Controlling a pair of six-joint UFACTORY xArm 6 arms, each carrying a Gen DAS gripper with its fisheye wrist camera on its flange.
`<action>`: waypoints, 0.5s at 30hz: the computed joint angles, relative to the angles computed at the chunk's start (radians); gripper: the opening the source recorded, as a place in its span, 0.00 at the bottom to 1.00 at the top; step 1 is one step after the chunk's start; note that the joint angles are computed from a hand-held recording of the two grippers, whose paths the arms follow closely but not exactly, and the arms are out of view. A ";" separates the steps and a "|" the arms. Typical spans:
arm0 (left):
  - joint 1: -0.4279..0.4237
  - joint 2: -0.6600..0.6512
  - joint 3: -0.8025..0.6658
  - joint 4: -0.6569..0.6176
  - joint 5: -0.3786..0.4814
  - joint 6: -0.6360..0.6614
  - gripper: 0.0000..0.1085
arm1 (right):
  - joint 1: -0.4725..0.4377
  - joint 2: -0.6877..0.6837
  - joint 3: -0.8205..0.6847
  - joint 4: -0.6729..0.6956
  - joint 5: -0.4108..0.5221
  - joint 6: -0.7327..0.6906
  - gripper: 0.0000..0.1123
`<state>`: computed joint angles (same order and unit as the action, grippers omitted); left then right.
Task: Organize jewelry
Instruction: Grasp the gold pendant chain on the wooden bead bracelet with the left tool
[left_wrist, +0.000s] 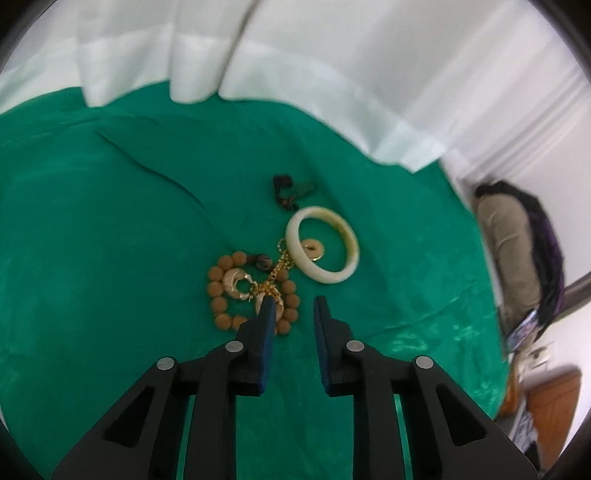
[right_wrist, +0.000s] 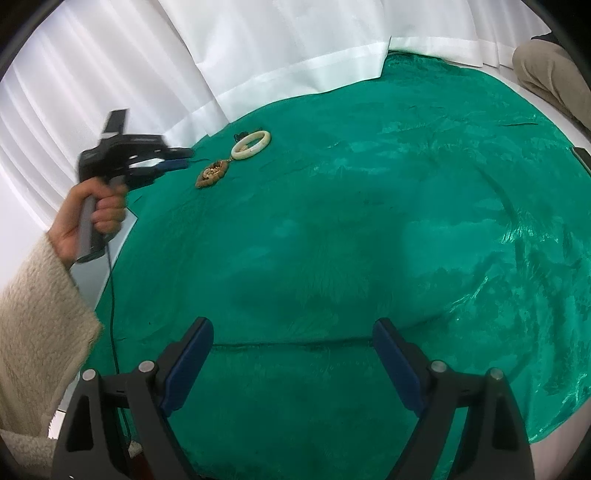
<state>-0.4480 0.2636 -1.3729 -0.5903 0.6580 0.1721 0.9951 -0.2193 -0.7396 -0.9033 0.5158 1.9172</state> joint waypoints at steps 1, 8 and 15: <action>-0.005 0.025 -0.023 0.045 0.004 -0.033 0.16 | -0.002 0.002 -0.001 0.001 -0.003 -0.003 0.80; -0.019 0.114 -0.098 0.187 0.030 -0.129 0.14 | -0.011 -0.006 0.013 0.010 -0.009 -0.004 0.80; -0.012 0.145 -0.148 0.176 0.055 -0.147 0.21 | -0.021 0.002 0.012 0.015 -0.035 -0.013 0.80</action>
<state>-0.4604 0.4090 -1.5211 -0.4141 0.7126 0.0254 0.9739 -0.2178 -0.7272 -0.8883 0.4810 1.9038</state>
